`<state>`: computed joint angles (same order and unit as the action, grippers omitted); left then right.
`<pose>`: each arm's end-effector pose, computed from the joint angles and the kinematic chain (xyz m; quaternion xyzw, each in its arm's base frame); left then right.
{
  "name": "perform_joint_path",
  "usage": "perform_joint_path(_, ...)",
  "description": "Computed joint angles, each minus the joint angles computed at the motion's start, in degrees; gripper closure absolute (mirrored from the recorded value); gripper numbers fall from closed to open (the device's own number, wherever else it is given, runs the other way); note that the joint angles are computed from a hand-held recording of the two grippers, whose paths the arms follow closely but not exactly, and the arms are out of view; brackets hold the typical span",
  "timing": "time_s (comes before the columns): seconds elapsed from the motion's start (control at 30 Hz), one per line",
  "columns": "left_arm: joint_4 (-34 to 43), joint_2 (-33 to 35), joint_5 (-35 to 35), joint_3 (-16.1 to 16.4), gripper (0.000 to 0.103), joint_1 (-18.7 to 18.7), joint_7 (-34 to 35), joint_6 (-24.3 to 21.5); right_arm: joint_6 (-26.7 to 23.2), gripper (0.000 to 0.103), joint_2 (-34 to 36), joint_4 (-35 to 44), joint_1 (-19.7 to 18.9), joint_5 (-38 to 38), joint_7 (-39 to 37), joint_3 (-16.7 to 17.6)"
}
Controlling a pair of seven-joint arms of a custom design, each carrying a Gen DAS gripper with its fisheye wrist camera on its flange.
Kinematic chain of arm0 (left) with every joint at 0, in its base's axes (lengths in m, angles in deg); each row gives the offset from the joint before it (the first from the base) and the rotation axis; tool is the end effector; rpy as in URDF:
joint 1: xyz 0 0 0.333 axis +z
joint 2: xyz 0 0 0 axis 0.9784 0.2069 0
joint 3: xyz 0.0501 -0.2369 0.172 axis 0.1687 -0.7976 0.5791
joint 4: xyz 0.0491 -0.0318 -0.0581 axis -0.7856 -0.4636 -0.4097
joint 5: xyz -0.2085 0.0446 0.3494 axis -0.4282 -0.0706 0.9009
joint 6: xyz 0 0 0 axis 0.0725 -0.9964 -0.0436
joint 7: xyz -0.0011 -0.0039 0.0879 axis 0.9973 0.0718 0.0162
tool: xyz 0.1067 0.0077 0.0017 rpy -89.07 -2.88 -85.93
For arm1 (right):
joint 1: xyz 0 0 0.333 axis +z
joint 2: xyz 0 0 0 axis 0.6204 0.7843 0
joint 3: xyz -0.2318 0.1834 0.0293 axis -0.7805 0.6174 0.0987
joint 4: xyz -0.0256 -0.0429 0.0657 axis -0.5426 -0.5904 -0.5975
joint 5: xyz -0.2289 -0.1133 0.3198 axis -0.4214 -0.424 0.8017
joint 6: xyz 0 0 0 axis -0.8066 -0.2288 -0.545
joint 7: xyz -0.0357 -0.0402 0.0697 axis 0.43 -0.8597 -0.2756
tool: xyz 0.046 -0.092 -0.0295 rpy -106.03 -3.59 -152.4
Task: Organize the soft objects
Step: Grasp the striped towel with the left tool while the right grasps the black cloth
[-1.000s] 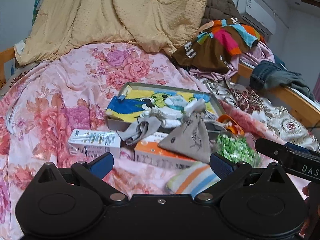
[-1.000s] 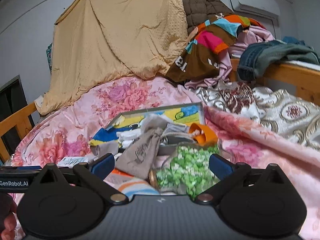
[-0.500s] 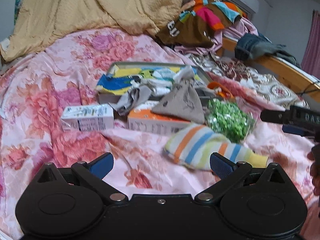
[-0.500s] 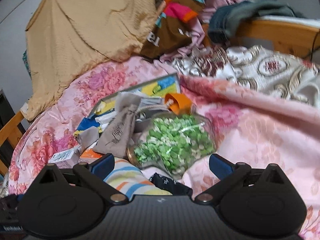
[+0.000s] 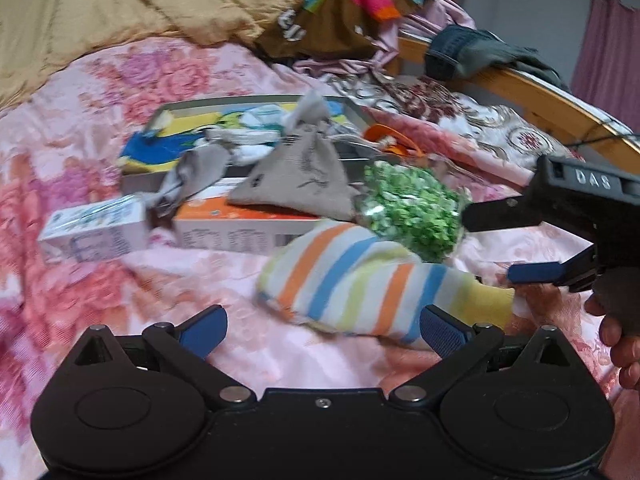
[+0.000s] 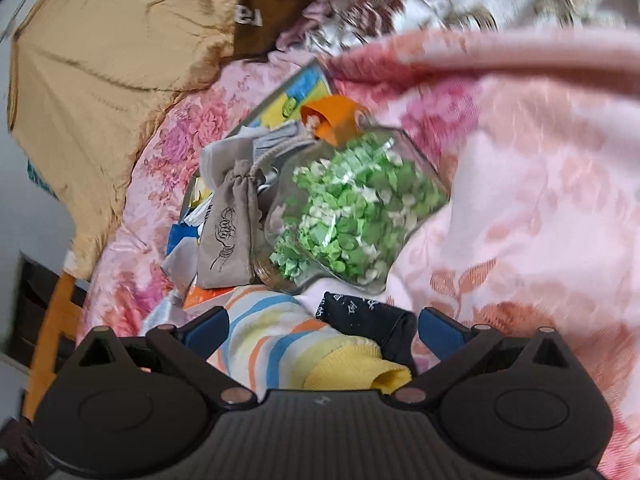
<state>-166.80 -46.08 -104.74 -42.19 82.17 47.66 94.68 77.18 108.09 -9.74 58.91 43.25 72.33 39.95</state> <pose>0.6538 -0.0546 0.4912 -0.5378 0.7269 -0.3780 0.1988 0.6786 0.2714 0.4725 -0.4795 0.7652 -0.0155 0.4292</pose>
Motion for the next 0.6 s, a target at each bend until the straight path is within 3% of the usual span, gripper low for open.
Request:
perform_joint_path(0.3,7.4,6.8,3.0,-2.6,0.001,0.2,2.6,-3.7,-2.2,0.000,4.0,4.7,-0.6,0.8,2.3,0.0)
perform_joint_path(0.43,12.4,10.3,7.6,-2.7,0.003,0.3,-0.8,-9.7,-3.5,0.000,5.5,6.8,-0.6,0.6,2.3,0.0)
perform_joint_path(0.5,13.3,11.2,8.3,-3.1,0.021,0.5,-1.5,-9.8,-3.6,0.000,6.0,7.3,-0.6,0.7,2.3,0.1)
perform_joint_path(0.6,14.0,12.0,9.9,-3.3,0.031,1.0,-3.7,-10.3,-3.9,0.000,6.4,7.8,-0.4,0.6,2.3,0.1)
